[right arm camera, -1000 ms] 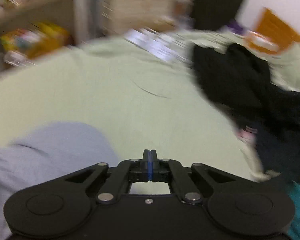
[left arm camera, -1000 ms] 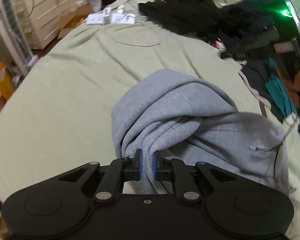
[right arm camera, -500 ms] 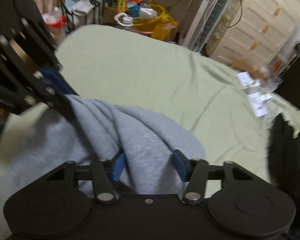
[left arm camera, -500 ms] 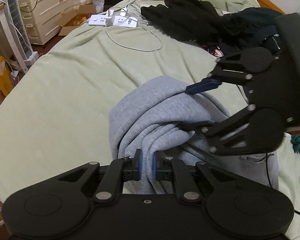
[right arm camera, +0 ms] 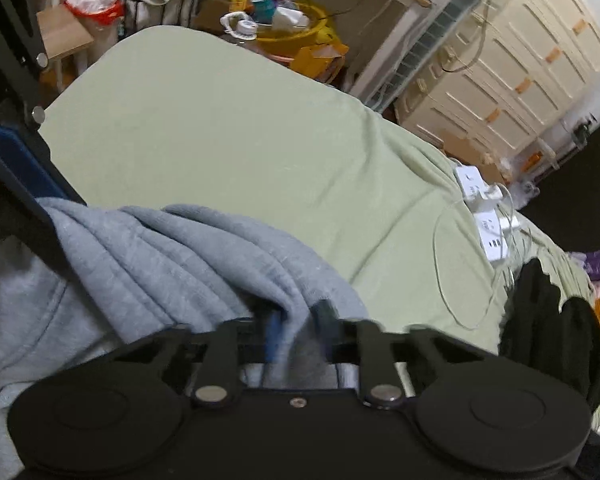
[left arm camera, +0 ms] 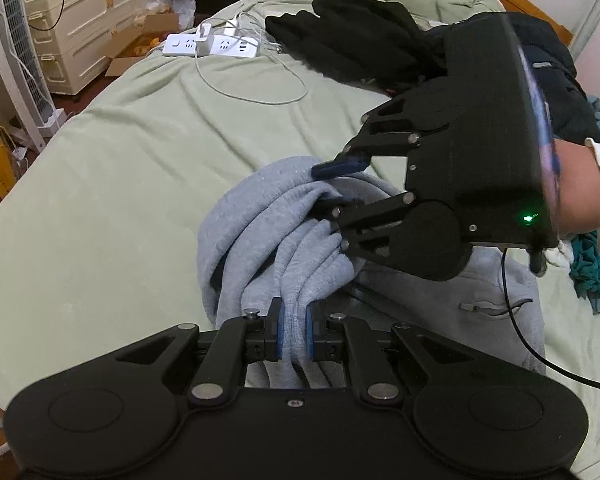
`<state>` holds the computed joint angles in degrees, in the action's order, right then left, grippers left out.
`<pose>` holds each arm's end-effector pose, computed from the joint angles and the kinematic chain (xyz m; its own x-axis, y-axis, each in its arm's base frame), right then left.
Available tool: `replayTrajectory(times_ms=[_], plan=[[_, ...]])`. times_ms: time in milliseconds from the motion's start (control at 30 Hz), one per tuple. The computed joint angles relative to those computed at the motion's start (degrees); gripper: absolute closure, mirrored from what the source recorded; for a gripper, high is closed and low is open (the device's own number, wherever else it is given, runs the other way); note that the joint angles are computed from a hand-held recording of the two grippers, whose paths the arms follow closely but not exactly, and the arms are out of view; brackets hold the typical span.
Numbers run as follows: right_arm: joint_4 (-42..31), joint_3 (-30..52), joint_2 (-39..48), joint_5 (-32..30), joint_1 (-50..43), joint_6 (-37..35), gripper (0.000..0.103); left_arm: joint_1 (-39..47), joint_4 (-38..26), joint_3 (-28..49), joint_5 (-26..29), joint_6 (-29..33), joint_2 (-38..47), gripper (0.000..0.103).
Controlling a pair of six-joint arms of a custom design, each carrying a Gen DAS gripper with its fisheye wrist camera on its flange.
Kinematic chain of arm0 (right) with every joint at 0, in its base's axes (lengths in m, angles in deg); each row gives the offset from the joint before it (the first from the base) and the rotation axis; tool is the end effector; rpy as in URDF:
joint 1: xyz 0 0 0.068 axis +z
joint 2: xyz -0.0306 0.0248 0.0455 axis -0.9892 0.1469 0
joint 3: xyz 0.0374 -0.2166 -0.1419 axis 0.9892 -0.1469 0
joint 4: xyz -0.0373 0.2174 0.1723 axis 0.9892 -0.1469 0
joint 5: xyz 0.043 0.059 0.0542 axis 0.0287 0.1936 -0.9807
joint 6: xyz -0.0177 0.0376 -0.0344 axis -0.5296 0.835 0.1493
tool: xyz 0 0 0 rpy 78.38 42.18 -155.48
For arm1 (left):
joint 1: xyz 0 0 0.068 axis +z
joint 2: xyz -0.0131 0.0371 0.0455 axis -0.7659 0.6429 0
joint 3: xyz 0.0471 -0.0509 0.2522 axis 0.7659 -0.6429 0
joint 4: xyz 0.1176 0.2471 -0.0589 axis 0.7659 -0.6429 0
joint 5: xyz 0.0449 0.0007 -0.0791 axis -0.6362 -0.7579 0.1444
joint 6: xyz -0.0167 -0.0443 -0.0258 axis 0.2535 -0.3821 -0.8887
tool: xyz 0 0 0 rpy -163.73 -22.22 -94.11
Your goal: Fold clothes
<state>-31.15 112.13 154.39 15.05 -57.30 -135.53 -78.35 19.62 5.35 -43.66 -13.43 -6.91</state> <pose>0.4201 0.2060 0.2243 0.4196 -0.7908 -0.4457 -0.8829 -0.2417 -0.4025 0.2652 -0.1310 0.2625 -0.7797 -0.4166 -0.4675 -0.4035 0.9052 -0.1336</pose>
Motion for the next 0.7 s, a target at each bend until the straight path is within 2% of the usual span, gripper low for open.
replayTrajectory(times_ms=[100, 167, 267, 400, 533, 567, 600, 700], plan=[[-3.9, 5.4, 1.0, -1.5, -0.9, 7.2, 0.096, -0.3, -0.5, 0.3, 0.1, -0.5, -1.9, 0.091], [-5.7, 8.3, 1.7, -2.6, -1.9, 8.3, 0.096, -0.5, -1.4, 0.9, -0.2, -0.9, -3.2, 0.091], [-2.4, 7.5, 0.5, -3.1, -3.0, 10.3, 0.097, -0.8, -3.1, 2.2, -1.4, -0.8, -4.5, 0.091], [-2.0, 13.3, 4.1, -1.7, -3.0, 17.3, 0.098, -2.1, -6.1, 3.4, -4.4, -1.1, -4.3, 0.091], [1.0, 13.5, 5.7, 0.5, -2.6, 20.6, 0.1, -1.6, -6.5, 3.2, -3.2, -4.0, -4.2, 0.096], [-1.8, 17.8, 8.3, 0.2, -2.9, 22.8, 0.1, -2.3, -7.1, 3.7, -3.7, -3.7, -4.0, 0.097], [-3.0, 20.4, 9.8, 0.9, -3.0, 25.0, 0.1, -2.7, -8.1, 4.0, -4.0, -4.0, -3.7, 0.103], [-8.7, 28.2, 13.8, -0.3, -4.0, 26.3, 0.101, -2.0, -9.8, 2.2, -2.7, -6.5, -4.7, 0.103]])
